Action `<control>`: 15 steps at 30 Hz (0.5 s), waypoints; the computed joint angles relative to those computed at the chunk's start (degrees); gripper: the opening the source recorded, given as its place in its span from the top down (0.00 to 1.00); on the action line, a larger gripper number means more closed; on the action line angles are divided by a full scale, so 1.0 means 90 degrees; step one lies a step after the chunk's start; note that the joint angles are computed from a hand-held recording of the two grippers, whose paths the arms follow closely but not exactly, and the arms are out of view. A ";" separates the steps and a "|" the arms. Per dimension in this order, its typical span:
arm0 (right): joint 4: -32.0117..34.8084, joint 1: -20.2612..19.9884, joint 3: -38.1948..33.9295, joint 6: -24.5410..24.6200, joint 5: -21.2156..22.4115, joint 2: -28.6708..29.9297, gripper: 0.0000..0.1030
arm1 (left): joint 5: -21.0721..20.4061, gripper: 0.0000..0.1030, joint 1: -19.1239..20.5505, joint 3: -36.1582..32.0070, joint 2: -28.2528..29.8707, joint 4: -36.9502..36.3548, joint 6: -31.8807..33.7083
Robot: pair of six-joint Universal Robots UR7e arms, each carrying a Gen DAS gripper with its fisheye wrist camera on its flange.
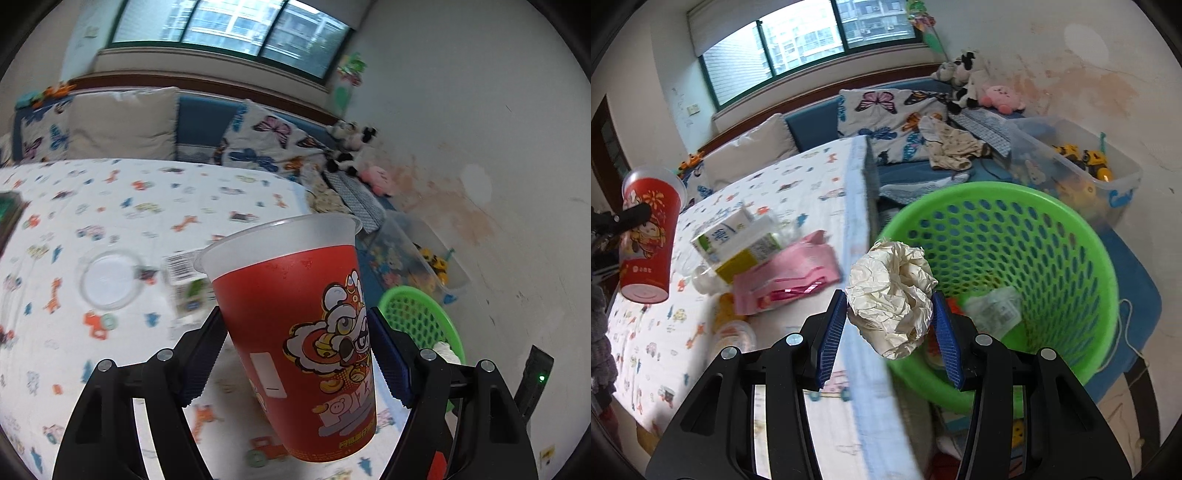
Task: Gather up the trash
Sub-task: 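Carry the crumpled paper and red cup over the green basket and release both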
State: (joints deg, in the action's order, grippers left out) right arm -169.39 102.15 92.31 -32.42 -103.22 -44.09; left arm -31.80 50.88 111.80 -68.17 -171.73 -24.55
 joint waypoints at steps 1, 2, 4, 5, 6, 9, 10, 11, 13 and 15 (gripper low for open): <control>0.0001 -0.0020 -0.0018 0.0003 -0.0024 0.0000 0.53 | -0.0050 0.29 0.0005 -0.0107 0.0093 0.0021 0.0079; 0.0002 -0.0048 -0.0042 0.0010 -0.0062 -0.0002 0.53 | -0.0072 0.29 0.0002 -0.0194 0.0171 0.0050 0.0143; -0.0009 -0.0098 -0.0091 -0.0002 -0.0138 -0.0005 0.53 | -0.0150 0.29 0.0003 -0.0384 0.0343 0.0079 0.0296; -0.0025 -0.0133 -0.0133 -0.0016 -0.0195 0.0005 0.53 | -0.0178 0.29 -0.0003 -0.0501 0.0455 0.0101 0.0381; -0.0036 -0.0153 -0.0155 -0.0016 -0.0229 0.0008 0.52 | -0.0207 0.29 -0.0002 -0.0598 0.0535 0.0136 0.0447; -0.0013 -0.0259 -0.0274 0.0020 -0.0338 0.0025 0.52 | -0.0339 0.29 0.0005 -0.0911 0.0790 0.0271 0.0636; -0.0018 -0.0289 -0.0308 0.0023 -0.0377 0.0037 0.52 | -0.0359 0.29 0.0008 -0.0987 0.0854 0.0300 0.0679; -0.0005 -0.0323 -0.0355 0.0033 -0.0426 0.0053 0.52 | -0.0386 0.29 0.0014 -0.1102 0.0946 0.0352 0.0740; 0.0028 -0.0386 -0.0427 0.0047 -0.0496 0.0077 0.51 | -0.0464 0.29 0.0028 -0.1302 0.1093 0.0478 0.0828; 0.0037 -0.0439 -0.0492 0.0065 -0.0587 0.0106 0.51 | -0.0518 0.29 0.0039 -0.1467 0.1228 0.0538 0.0951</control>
State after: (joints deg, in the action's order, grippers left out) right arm -169.06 98.20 87.88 -31.84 -108.51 -43.13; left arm -36.46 51.23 98.60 -57.12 -166.89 -15.98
